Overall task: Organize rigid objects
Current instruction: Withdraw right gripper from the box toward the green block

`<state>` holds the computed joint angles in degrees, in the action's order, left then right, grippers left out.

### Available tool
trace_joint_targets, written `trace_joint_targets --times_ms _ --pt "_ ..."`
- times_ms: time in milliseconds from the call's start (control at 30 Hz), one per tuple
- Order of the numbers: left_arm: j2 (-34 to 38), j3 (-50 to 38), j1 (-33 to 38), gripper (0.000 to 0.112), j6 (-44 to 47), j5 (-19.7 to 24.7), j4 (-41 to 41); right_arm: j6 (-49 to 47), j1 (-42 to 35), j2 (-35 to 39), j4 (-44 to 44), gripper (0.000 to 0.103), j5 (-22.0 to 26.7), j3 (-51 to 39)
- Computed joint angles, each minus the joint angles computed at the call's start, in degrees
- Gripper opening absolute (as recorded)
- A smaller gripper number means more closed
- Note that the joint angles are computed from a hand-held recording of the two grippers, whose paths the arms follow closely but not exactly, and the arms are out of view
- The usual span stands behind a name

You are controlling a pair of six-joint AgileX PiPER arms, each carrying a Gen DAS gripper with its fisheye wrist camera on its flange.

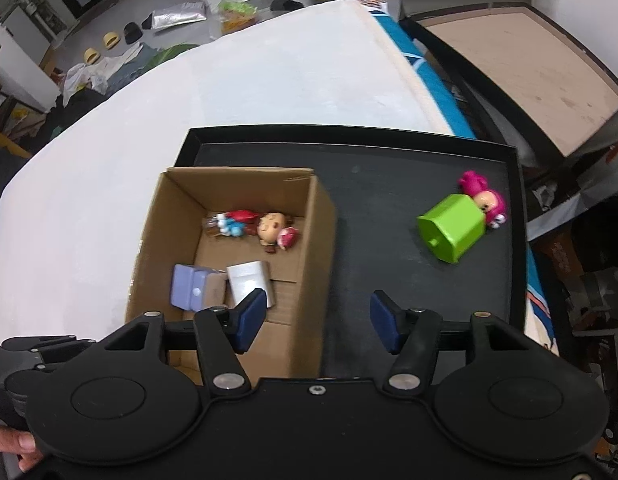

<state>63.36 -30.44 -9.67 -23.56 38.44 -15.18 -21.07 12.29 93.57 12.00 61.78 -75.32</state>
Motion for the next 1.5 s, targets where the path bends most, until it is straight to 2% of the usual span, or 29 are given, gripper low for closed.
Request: trace_joint_targets --times_ms 267,600,700,967,1500 --pt "0.5 -0.5 -1.2 0.014 -2.5 0.2 1.7 -4.4 -6.1 -0.7 1.8 0.066 0.2 0.7" --pt "1.0 -1.5 -2.9 0.014 -6.0 0.8 4.4 -8.4 -11.3 -0.1 3.4 0.07 0.7 0.4" --pt "1.1 -1.5 -3.6 0.014 -7.3 0.7 5.4 -9.6 -12.7 -0.1 4.0 0.079 0.3 0.4" --pt "1.4 -1.5 -3.8 0.014 -7.7 0.7 5.5 -12.0 -15.4 1.4 5.1 0.086 -0.8 -0.3" --pt "2.2 -1.7 -3.4 0.014 -6.9 0.4 4.7 -11.2 -16.6 7.0 5.9 0.087 -2.5 -3.6"
